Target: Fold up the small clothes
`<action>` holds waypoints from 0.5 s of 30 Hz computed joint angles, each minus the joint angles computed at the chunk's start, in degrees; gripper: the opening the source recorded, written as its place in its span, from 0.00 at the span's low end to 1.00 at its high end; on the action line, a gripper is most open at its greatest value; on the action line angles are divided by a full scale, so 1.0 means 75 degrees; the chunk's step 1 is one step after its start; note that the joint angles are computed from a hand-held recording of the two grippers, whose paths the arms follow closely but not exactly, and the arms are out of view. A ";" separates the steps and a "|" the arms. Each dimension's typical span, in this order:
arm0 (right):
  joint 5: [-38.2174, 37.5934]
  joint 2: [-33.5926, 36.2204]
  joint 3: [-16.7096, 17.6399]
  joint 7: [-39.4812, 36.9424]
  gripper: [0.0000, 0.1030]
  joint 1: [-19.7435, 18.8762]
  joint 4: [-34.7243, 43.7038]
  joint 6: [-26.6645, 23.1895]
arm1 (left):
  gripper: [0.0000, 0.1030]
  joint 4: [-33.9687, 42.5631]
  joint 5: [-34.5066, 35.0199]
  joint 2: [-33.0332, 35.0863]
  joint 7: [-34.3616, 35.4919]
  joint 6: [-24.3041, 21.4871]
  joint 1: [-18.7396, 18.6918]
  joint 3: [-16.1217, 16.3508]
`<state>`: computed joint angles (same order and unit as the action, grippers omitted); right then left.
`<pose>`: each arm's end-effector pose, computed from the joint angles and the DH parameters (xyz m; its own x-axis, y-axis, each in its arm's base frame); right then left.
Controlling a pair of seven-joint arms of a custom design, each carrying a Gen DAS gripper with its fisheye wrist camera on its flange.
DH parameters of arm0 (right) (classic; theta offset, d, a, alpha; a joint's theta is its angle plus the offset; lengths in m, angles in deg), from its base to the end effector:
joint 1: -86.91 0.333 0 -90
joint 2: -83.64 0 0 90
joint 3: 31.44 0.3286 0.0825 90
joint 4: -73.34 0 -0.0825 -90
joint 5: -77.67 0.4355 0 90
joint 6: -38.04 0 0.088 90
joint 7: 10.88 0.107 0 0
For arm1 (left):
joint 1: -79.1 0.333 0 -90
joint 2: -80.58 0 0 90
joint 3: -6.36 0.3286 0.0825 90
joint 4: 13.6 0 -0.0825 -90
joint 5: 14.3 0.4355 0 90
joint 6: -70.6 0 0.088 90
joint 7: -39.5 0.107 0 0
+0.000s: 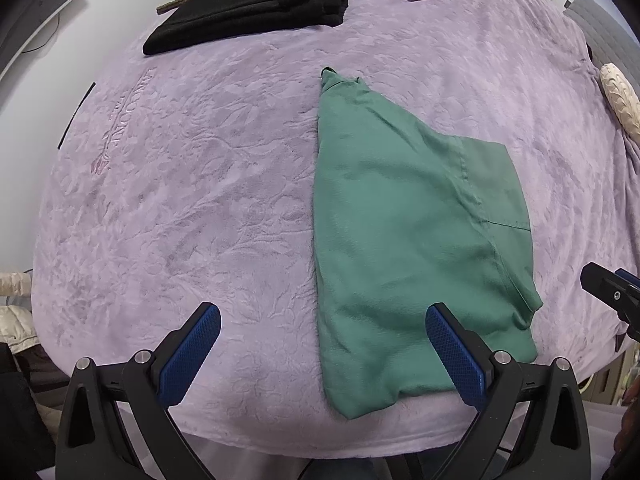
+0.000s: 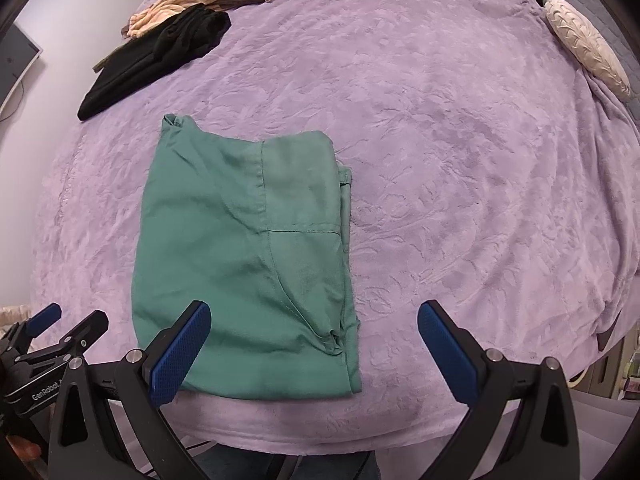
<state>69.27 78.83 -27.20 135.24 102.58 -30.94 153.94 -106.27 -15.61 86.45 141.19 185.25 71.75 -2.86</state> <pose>0.5784 0.2021 0.5999 -0.5296 -0.8355 -0.1467 -0.7880 0.5486 -0.2795 0.6455 -0.1885 0.5909 -0.4625 -0.8864 -0.0182 -0.8486 0.4485 -0.2806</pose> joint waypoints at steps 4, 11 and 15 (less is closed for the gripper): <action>-0.0277 0.0099 0.0039 -0.0107 1.00 0.0019 0.0205 -0.0279 | 0.99 -0.0062 0.0094 -0.0054 0.0029 0.0103 -0.0028 -0.0011; -0.0429 0.0192 0.0056 -0.0153 1.00 0.0066 0.0379 -0.0419 | 0.99 -0.0177 0.0294 -0.0162 0.0098 0.0304 -0.0088 -0.0044; -0.0434 0.0199 0.0055 -0.0136 1.00 0.0081 0.0387 -0.0423 | 0.99 -0.0204 0.0307 -0.0197 0.0149 0.0369 -0.0107 -0.0057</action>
